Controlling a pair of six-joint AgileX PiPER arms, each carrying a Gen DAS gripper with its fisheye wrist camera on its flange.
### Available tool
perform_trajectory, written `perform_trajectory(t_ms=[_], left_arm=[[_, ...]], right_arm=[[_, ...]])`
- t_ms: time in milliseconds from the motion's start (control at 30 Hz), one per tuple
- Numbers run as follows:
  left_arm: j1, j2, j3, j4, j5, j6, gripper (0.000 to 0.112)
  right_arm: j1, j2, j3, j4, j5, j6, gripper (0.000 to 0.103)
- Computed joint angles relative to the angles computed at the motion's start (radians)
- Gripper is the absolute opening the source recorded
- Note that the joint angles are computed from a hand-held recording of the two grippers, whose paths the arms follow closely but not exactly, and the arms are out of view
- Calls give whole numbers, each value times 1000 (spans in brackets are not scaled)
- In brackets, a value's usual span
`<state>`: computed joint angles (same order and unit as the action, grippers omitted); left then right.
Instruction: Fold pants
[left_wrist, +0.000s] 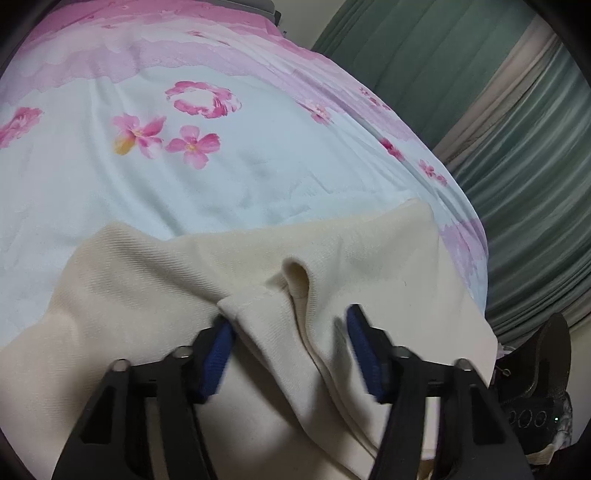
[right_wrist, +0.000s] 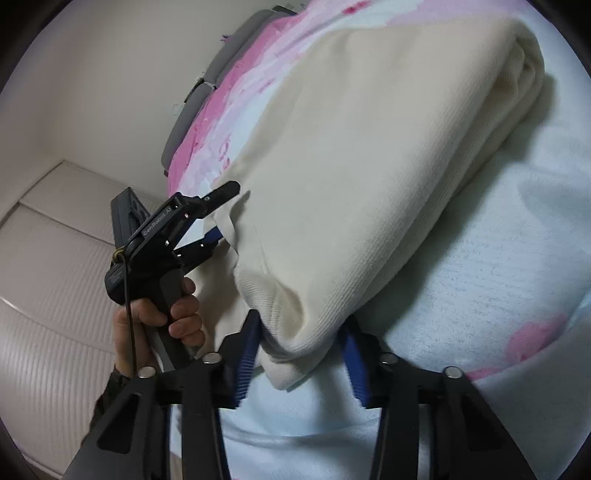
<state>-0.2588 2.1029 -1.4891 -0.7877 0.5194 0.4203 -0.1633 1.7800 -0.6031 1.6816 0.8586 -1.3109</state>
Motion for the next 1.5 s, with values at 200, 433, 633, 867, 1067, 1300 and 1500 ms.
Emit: perform_trajectory(t_ms=[200, 433, 633, 867, 1067, 1300, 1500], left_arm=[[-1, 11, -17, 26, 9, -24, 49], [-1, 11, -14, -20, 11, 30, 33], [-9, -1, 3, -45, -12, 70, 16], [-8, -42, -29, 9, 30, 83, 13], [38, -38, -184, 131, 157, 21, 13], [66, 111, -415, 264, 342, -90, 13], [96, 59, -177, 100, 196, 45, 14]], right_arm=[[-49, 32, -21, -63, 81, 82, 50], [-78, 11, 16, -44, 104, 71, 57], [1, 11, -7, -36, -4, 81, 14], [80, -232, 34, -79, -131, 95, 10], [136, -252, 0, -30, -105, 122, 10], [249, -162, -69, 35, -164, 138, 10], [257, -43, -53, 57, -167, 102, 10]])
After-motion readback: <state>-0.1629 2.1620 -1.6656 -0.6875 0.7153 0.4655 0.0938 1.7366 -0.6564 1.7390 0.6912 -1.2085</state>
